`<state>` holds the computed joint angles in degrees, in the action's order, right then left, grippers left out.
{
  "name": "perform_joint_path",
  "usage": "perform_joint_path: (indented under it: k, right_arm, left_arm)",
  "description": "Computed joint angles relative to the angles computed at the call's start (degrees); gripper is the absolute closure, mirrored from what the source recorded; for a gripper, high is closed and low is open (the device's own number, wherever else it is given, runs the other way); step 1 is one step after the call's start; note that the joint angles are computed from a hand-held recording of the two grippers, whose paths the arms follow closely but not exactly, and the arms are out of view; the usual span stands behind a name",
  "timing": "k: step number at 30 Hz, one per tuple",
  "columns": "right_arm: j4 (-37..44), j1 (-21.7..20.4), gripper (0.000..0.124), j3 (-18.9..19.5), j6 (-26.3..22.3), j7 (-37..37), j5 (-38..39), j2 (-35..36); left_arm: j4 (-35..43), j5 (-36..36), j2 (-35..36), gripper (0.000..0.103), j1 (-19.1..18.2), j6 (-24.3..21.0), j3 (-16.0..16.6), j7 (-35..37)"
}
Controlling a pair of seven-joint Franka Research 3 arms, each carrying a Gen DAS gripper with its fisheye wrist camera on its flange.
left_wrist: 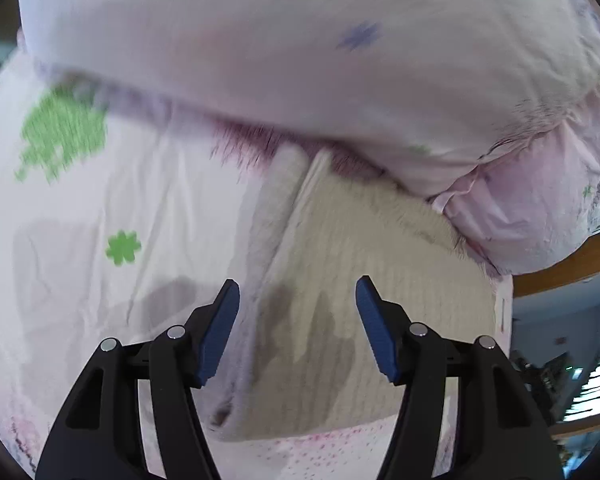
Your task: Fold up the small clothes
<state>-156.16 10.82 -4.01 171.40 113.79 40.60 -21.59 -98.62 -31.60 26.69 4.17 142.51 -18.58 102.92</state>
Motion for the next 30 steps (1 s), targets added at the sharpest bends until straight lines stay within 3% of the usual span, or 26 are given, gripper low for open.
perform_joint_path:
  k: [7,9,10,11,12,14,17,21,25,28,30]
  right_arm:
    - [-2.11,-0.66,0.062,2.19,-0.02,2.75,-2.16,-1.62]
    - [-1.97,0.15,0.062,1.83,-0.15,2.25,-2.64,-1.62]
    - [-1.91,0.44,0.061,1.69,-0.41,2.12,-2.75,-1.81]
    - [-1.93,1.25,0.061,1.15,-0.40,1.59,-2.30,-1.87]
    - [-2.08,3.31,0.061,-0.48,0.19,0.09,-0.40,-1.84]
    - [-2.79,5.96,0.061,-2.72,1.04,-2.43,2.98,-2.47]
    - [-4.25,6.12,0.061,-2.76,1.39,-3.34,4.80,-3.78]
    - [-7.67,2.66,0.061,-0.79,0.68,-1.83,3.20,-7.92]
    - [-12.02,-2.74,0.061,2.17,0.43,2.48,-0.50,-14.17]
    - [-14.27,-5.98,0.061,2.77,-0.16,5.08,-3.33,-17.75]
    - [-14.58,-8.75,0.061,3.14,-2.00,6.56,-5.86,-18.95]
  left_arm:
    - [7.04,-1.12,7.46,0.042,1.64,-6.83,-1.52,2.84]
    - [6.34,-2.63,7.71,0.042,2.04,-4.73,-2.48,4.84]
    - [6.58,-3.74,8.28,0.044,2.36,-4.76,-3.01,5.12]
    - [6.09,-5.16,8.32,0.062,2.67,-3.46,-3.49,5.53]
    - [6.40,-6.05,8.88,0.073,2.87,-4.03,-3.45,4.28]
    - [5.85,-8.68,8.93,0.085,3.71,-3.72,-4.22,3.64]
    - [4.14,-12.02,6.91,0.088,4.75,-3.92,-5.85,6.57]
    - [3.82,-19.29,3.35,0.089,4.88,-7.34,-8.79,13.07]
    - [9.38,-24.69,4.59,0.089,0.16,-12.66,-11.80,14.85]
    - [17.21,-25.97,10.68,0.087,-7.95,-13.40,-12.54,10.55]
    - [24.84,-25.12,17.16,0.078,-12.61,-15.96,-12.54,4.99]
